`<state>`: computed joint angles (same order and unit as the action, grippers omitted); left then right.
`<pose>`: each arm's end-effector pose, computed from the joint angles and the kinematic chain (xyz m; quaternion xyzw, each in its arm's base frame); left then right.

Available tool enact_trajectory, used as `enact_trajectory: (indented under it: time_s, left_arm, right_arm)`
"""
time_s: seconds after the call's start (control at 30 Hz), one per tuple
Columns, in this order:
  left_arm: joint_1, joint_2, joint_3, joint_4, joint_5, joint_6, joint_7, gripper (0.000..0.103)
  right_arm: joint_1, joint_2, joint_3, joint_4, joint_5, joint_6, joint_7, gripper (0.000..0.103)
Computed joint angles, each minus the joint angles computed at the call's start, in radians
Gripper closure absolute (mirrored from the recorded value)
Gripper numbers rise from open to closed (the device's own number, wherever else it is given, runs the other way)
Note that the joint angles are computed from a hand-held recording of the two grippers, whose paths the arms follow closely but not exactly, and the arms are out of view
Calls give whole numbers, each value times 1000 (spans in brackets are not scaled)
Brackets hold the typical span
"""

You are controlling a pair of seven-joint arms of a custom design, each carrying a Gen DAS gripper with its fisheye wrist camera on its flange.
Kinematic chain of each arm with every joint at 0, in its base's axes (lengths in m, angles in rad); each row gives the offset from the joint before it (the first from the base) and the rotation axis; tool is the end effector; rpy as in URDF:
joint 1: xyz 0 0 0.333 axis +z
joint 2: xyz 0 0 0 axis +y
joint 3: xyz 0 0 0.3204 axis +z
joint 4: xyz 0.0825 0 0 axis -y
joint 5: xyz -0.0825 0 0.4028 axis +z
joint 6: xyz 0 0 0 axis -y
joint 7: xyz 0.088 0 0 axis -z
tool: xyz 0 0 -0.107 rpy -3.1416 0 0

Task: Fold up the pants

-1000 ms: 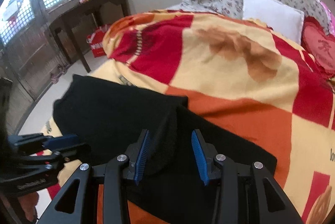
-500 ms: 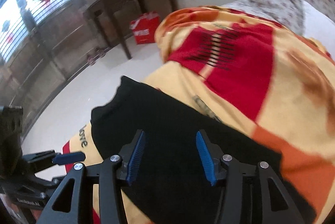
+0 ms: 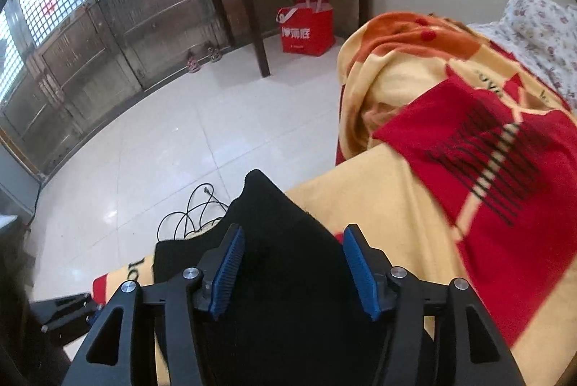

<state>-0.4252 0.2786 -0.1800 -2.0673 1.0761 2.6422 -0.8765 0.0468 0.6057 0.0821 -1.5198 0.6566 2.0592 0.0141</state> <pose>0.4978 -0.3684 0.3128 -0.9042 0.2822 -0.2969 0.1207 0.7141 0.1160 0.3069 -0.9461 0.1124 0.0537 0.2989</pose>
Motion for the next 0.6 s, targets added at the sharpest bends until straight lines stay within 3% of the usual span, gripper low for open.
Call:
enact_trajectory:
  time_s: [0.13, 0.17, 0.2, 0.23, 0.27, 0.33, 0.5, 0.6]
  left_arm:
    - [-7, 6, 13, 8, 43, -3, -30, 24]
    - [-10, 5, 22, 5, 80, 9, -64, 24]
    - [-9, 4, 29, 1, 116, 24, -97, 36]
    - [-2, 4, 28, -1, 125, 36, -104, 59]
    - [8, 4, 19, -2, 91, 28, -67, 65]
    - [7, -9, 14, 0, 90, 5, -40, 82]
    - [-38, -32, -22, 80, 131, -167, 103, 87]
    - [-74, 9, -39, 186, 187, -218, 214, 87]
  right_arm:
    - [-22, 111, 12, 147, 14, -156, 89, 49]
    - [-29, 123, 15, 162, 23, -172, 103, 54]
    - [-38, 137, 18, 182, 34, -196, 118, 57]
    - [-46, 136, 21, 181, 42, -203, 118, 66]
    - [-59, 142, 26, 194, 58, -221, 123, 77]
    - [-91, 165, 34, 244, 88, -293, 150, 85]
    - [-193, 130, 49, 254, 205, -382, 123, 89]
    - [-267, 146, 44, 321, 276, -460, 155, 89]
